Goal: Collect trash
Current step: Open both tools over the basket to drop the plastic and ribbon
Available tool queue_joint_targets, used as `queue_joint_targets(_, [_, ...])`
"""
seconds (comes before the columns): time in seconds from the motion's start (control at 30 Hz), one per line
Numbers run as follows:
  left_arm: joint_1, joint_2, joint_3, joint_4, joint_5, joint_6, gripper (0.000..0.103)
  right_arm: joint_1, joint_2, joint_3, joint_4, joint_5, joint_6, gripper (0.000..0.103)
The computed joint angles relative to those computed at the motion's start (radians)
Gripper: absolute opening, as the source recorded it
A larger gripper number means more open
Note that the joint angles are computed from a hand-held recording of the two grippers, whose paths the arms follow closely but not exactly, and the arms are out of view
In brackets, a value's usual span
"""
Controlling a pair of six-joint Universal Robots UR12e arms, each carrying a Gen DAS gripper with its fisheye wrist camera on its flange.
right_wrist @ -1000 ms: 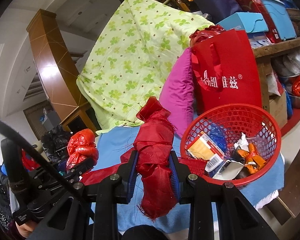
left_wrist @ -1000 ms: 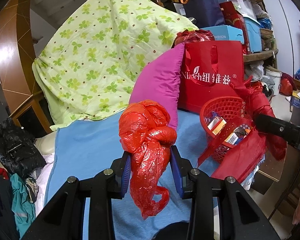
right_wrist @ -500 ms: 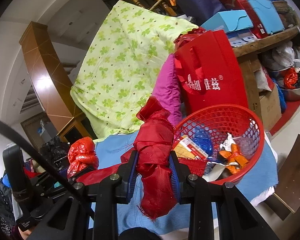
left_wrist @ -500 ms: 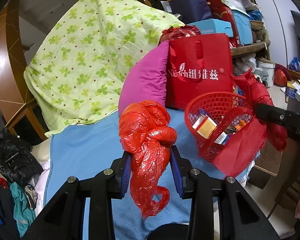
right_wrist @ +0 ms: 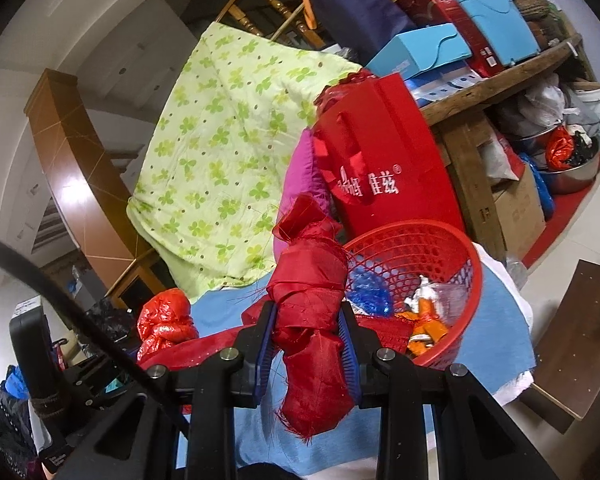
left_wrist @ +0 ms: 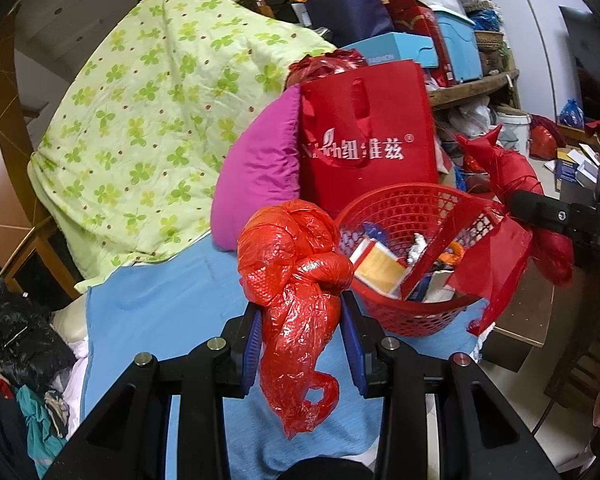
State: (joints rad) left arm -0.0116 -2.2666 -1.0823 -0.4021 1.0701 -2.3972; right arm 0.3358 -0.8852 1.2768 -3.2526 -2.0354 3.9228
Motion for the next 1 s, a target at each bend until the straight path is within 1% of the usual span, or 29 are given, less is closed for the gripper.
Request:
queue_joint_targets(0.33, [-0.022, -0.007, 0.013, -0.021, -0.031, 0.023, 0.039, -0.01, -0.028, 0.041, -0.004, -0.051, 0.007, 0.032])
queue_joint_targets(0.6, [-0.041, -0.028, 0.056, -0.069, -0.043, 0.017, 0.039, -0.032, -0.047, 0.039, 0.059, -0.065, -0.005, 0.032])
queue_joint_targets(0.77, [-0.05, -0.061, 0.13, -0.14, -0.088, -0.007, 0.039, -0.052, -0.051, 0.034, 0.085, -0.062, 0.004, 0.032])
queue_joint_targets(0.97, [-0.063, -0.111, 0.23, -0.227, -0.143, -0.023, 0.039, -0.063, -0.04, 0.001, 0.13, -0.077, -0.018, 0.032])
queue_joint_targets(1.0, [-0.065, -0.125, 0.259, -0.257, -0.167, -0.025, 0.04, -0.066, -0.036, -0.008, 0.144, -0.078, -0.02, 0.032])
